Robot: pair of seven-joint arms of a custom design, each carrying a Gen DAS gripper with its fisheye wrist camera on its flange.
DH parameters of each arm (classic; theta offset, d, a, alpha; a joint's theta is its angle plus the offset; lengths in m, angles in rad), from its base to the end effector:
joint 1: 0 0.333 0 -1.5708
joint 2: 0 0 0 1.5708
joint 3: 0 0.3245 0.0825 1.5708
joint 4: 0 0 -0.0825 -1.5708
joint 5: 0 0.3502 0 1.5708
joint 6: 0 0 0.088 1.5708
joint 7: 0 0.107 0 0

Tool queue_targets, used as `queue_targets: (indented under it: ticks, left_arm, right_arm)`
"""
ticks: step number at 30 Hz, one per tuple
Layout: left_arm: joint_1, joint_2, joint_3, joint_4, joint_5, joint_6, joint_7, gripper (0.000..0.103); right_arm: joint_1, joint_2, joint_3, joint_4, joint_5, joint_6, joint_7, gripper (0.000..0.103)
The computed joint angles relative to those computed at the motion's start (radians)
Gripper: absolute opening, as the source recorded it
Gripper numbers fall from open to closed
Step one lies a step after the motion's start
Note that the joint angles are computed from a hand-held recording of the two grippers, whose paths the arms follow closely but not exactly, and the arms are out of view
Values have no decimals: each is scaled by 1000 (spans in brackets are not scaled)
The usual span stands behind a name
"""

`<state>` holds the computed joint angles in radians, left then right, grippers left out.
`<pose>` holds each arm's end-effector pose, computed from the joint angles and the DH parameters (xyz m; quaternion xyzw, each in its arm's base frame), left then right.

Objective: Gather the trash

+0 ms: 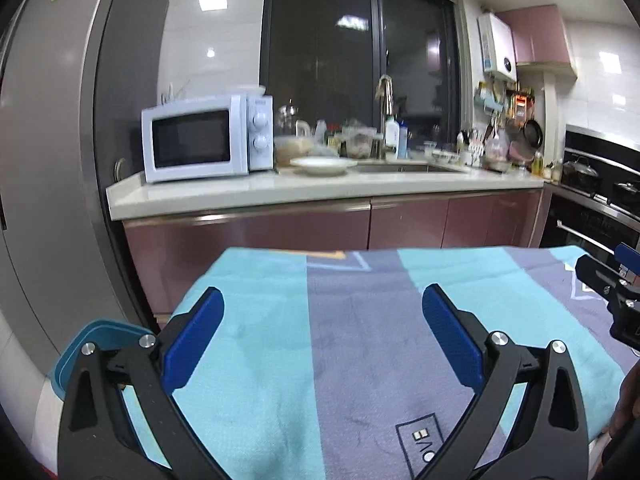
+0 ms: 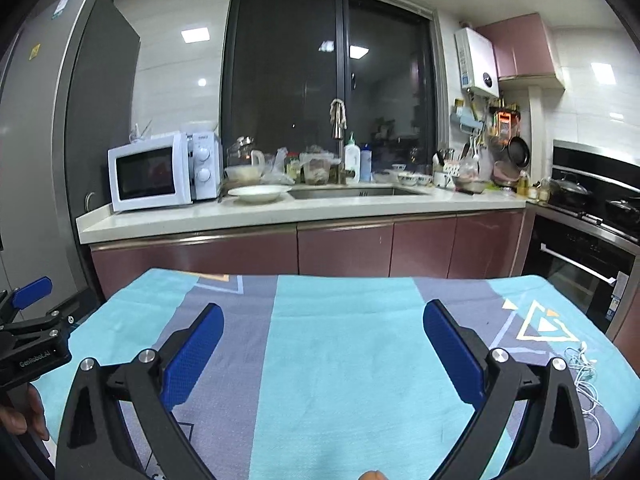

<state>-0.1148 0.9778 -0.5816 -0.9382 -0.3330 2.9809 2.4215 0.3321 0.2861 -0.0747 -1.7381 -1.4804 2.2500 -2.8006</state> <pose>0.7538 -0.2744 0.4672 -0.3414 0.7411 -0.5260 0.2396 0.6271 0.1415 0.4811 -0.3329 0.7416 -0.5275 0.2470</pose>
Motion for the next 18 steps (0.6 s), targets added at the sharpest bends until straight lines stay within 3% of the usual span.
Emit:
queue_targets:
  ticks: [5,8,11,13,15,18]
  left_arm:
    - [44,-22,-65,-68,-8,61,50,98]
    - [88,-29,-136,-126,-8,128,75,98]
    - [159,-22,-256,-205,32,206,126,98]
    - [189,-19,-304,-241,68,243,137,98]
    - [247,8,-407,-290,134,298,182,98]
    - [272,11,-433,-317,182,315,160,98]
  right_arm:
    - [17,-7,3,-10,-44,-33,26,96]
    - [29,-13,8,-20,-86,-62,53,96]
    - [37,-23,16,-35,-125,-94,79,96]
    - [39,-29,22,-42,-140,-113,88,96]
    - [37,-36,28,-49,-148,-120,98,96]
    - [34,-42,36,-56,-152,-126,108,96]
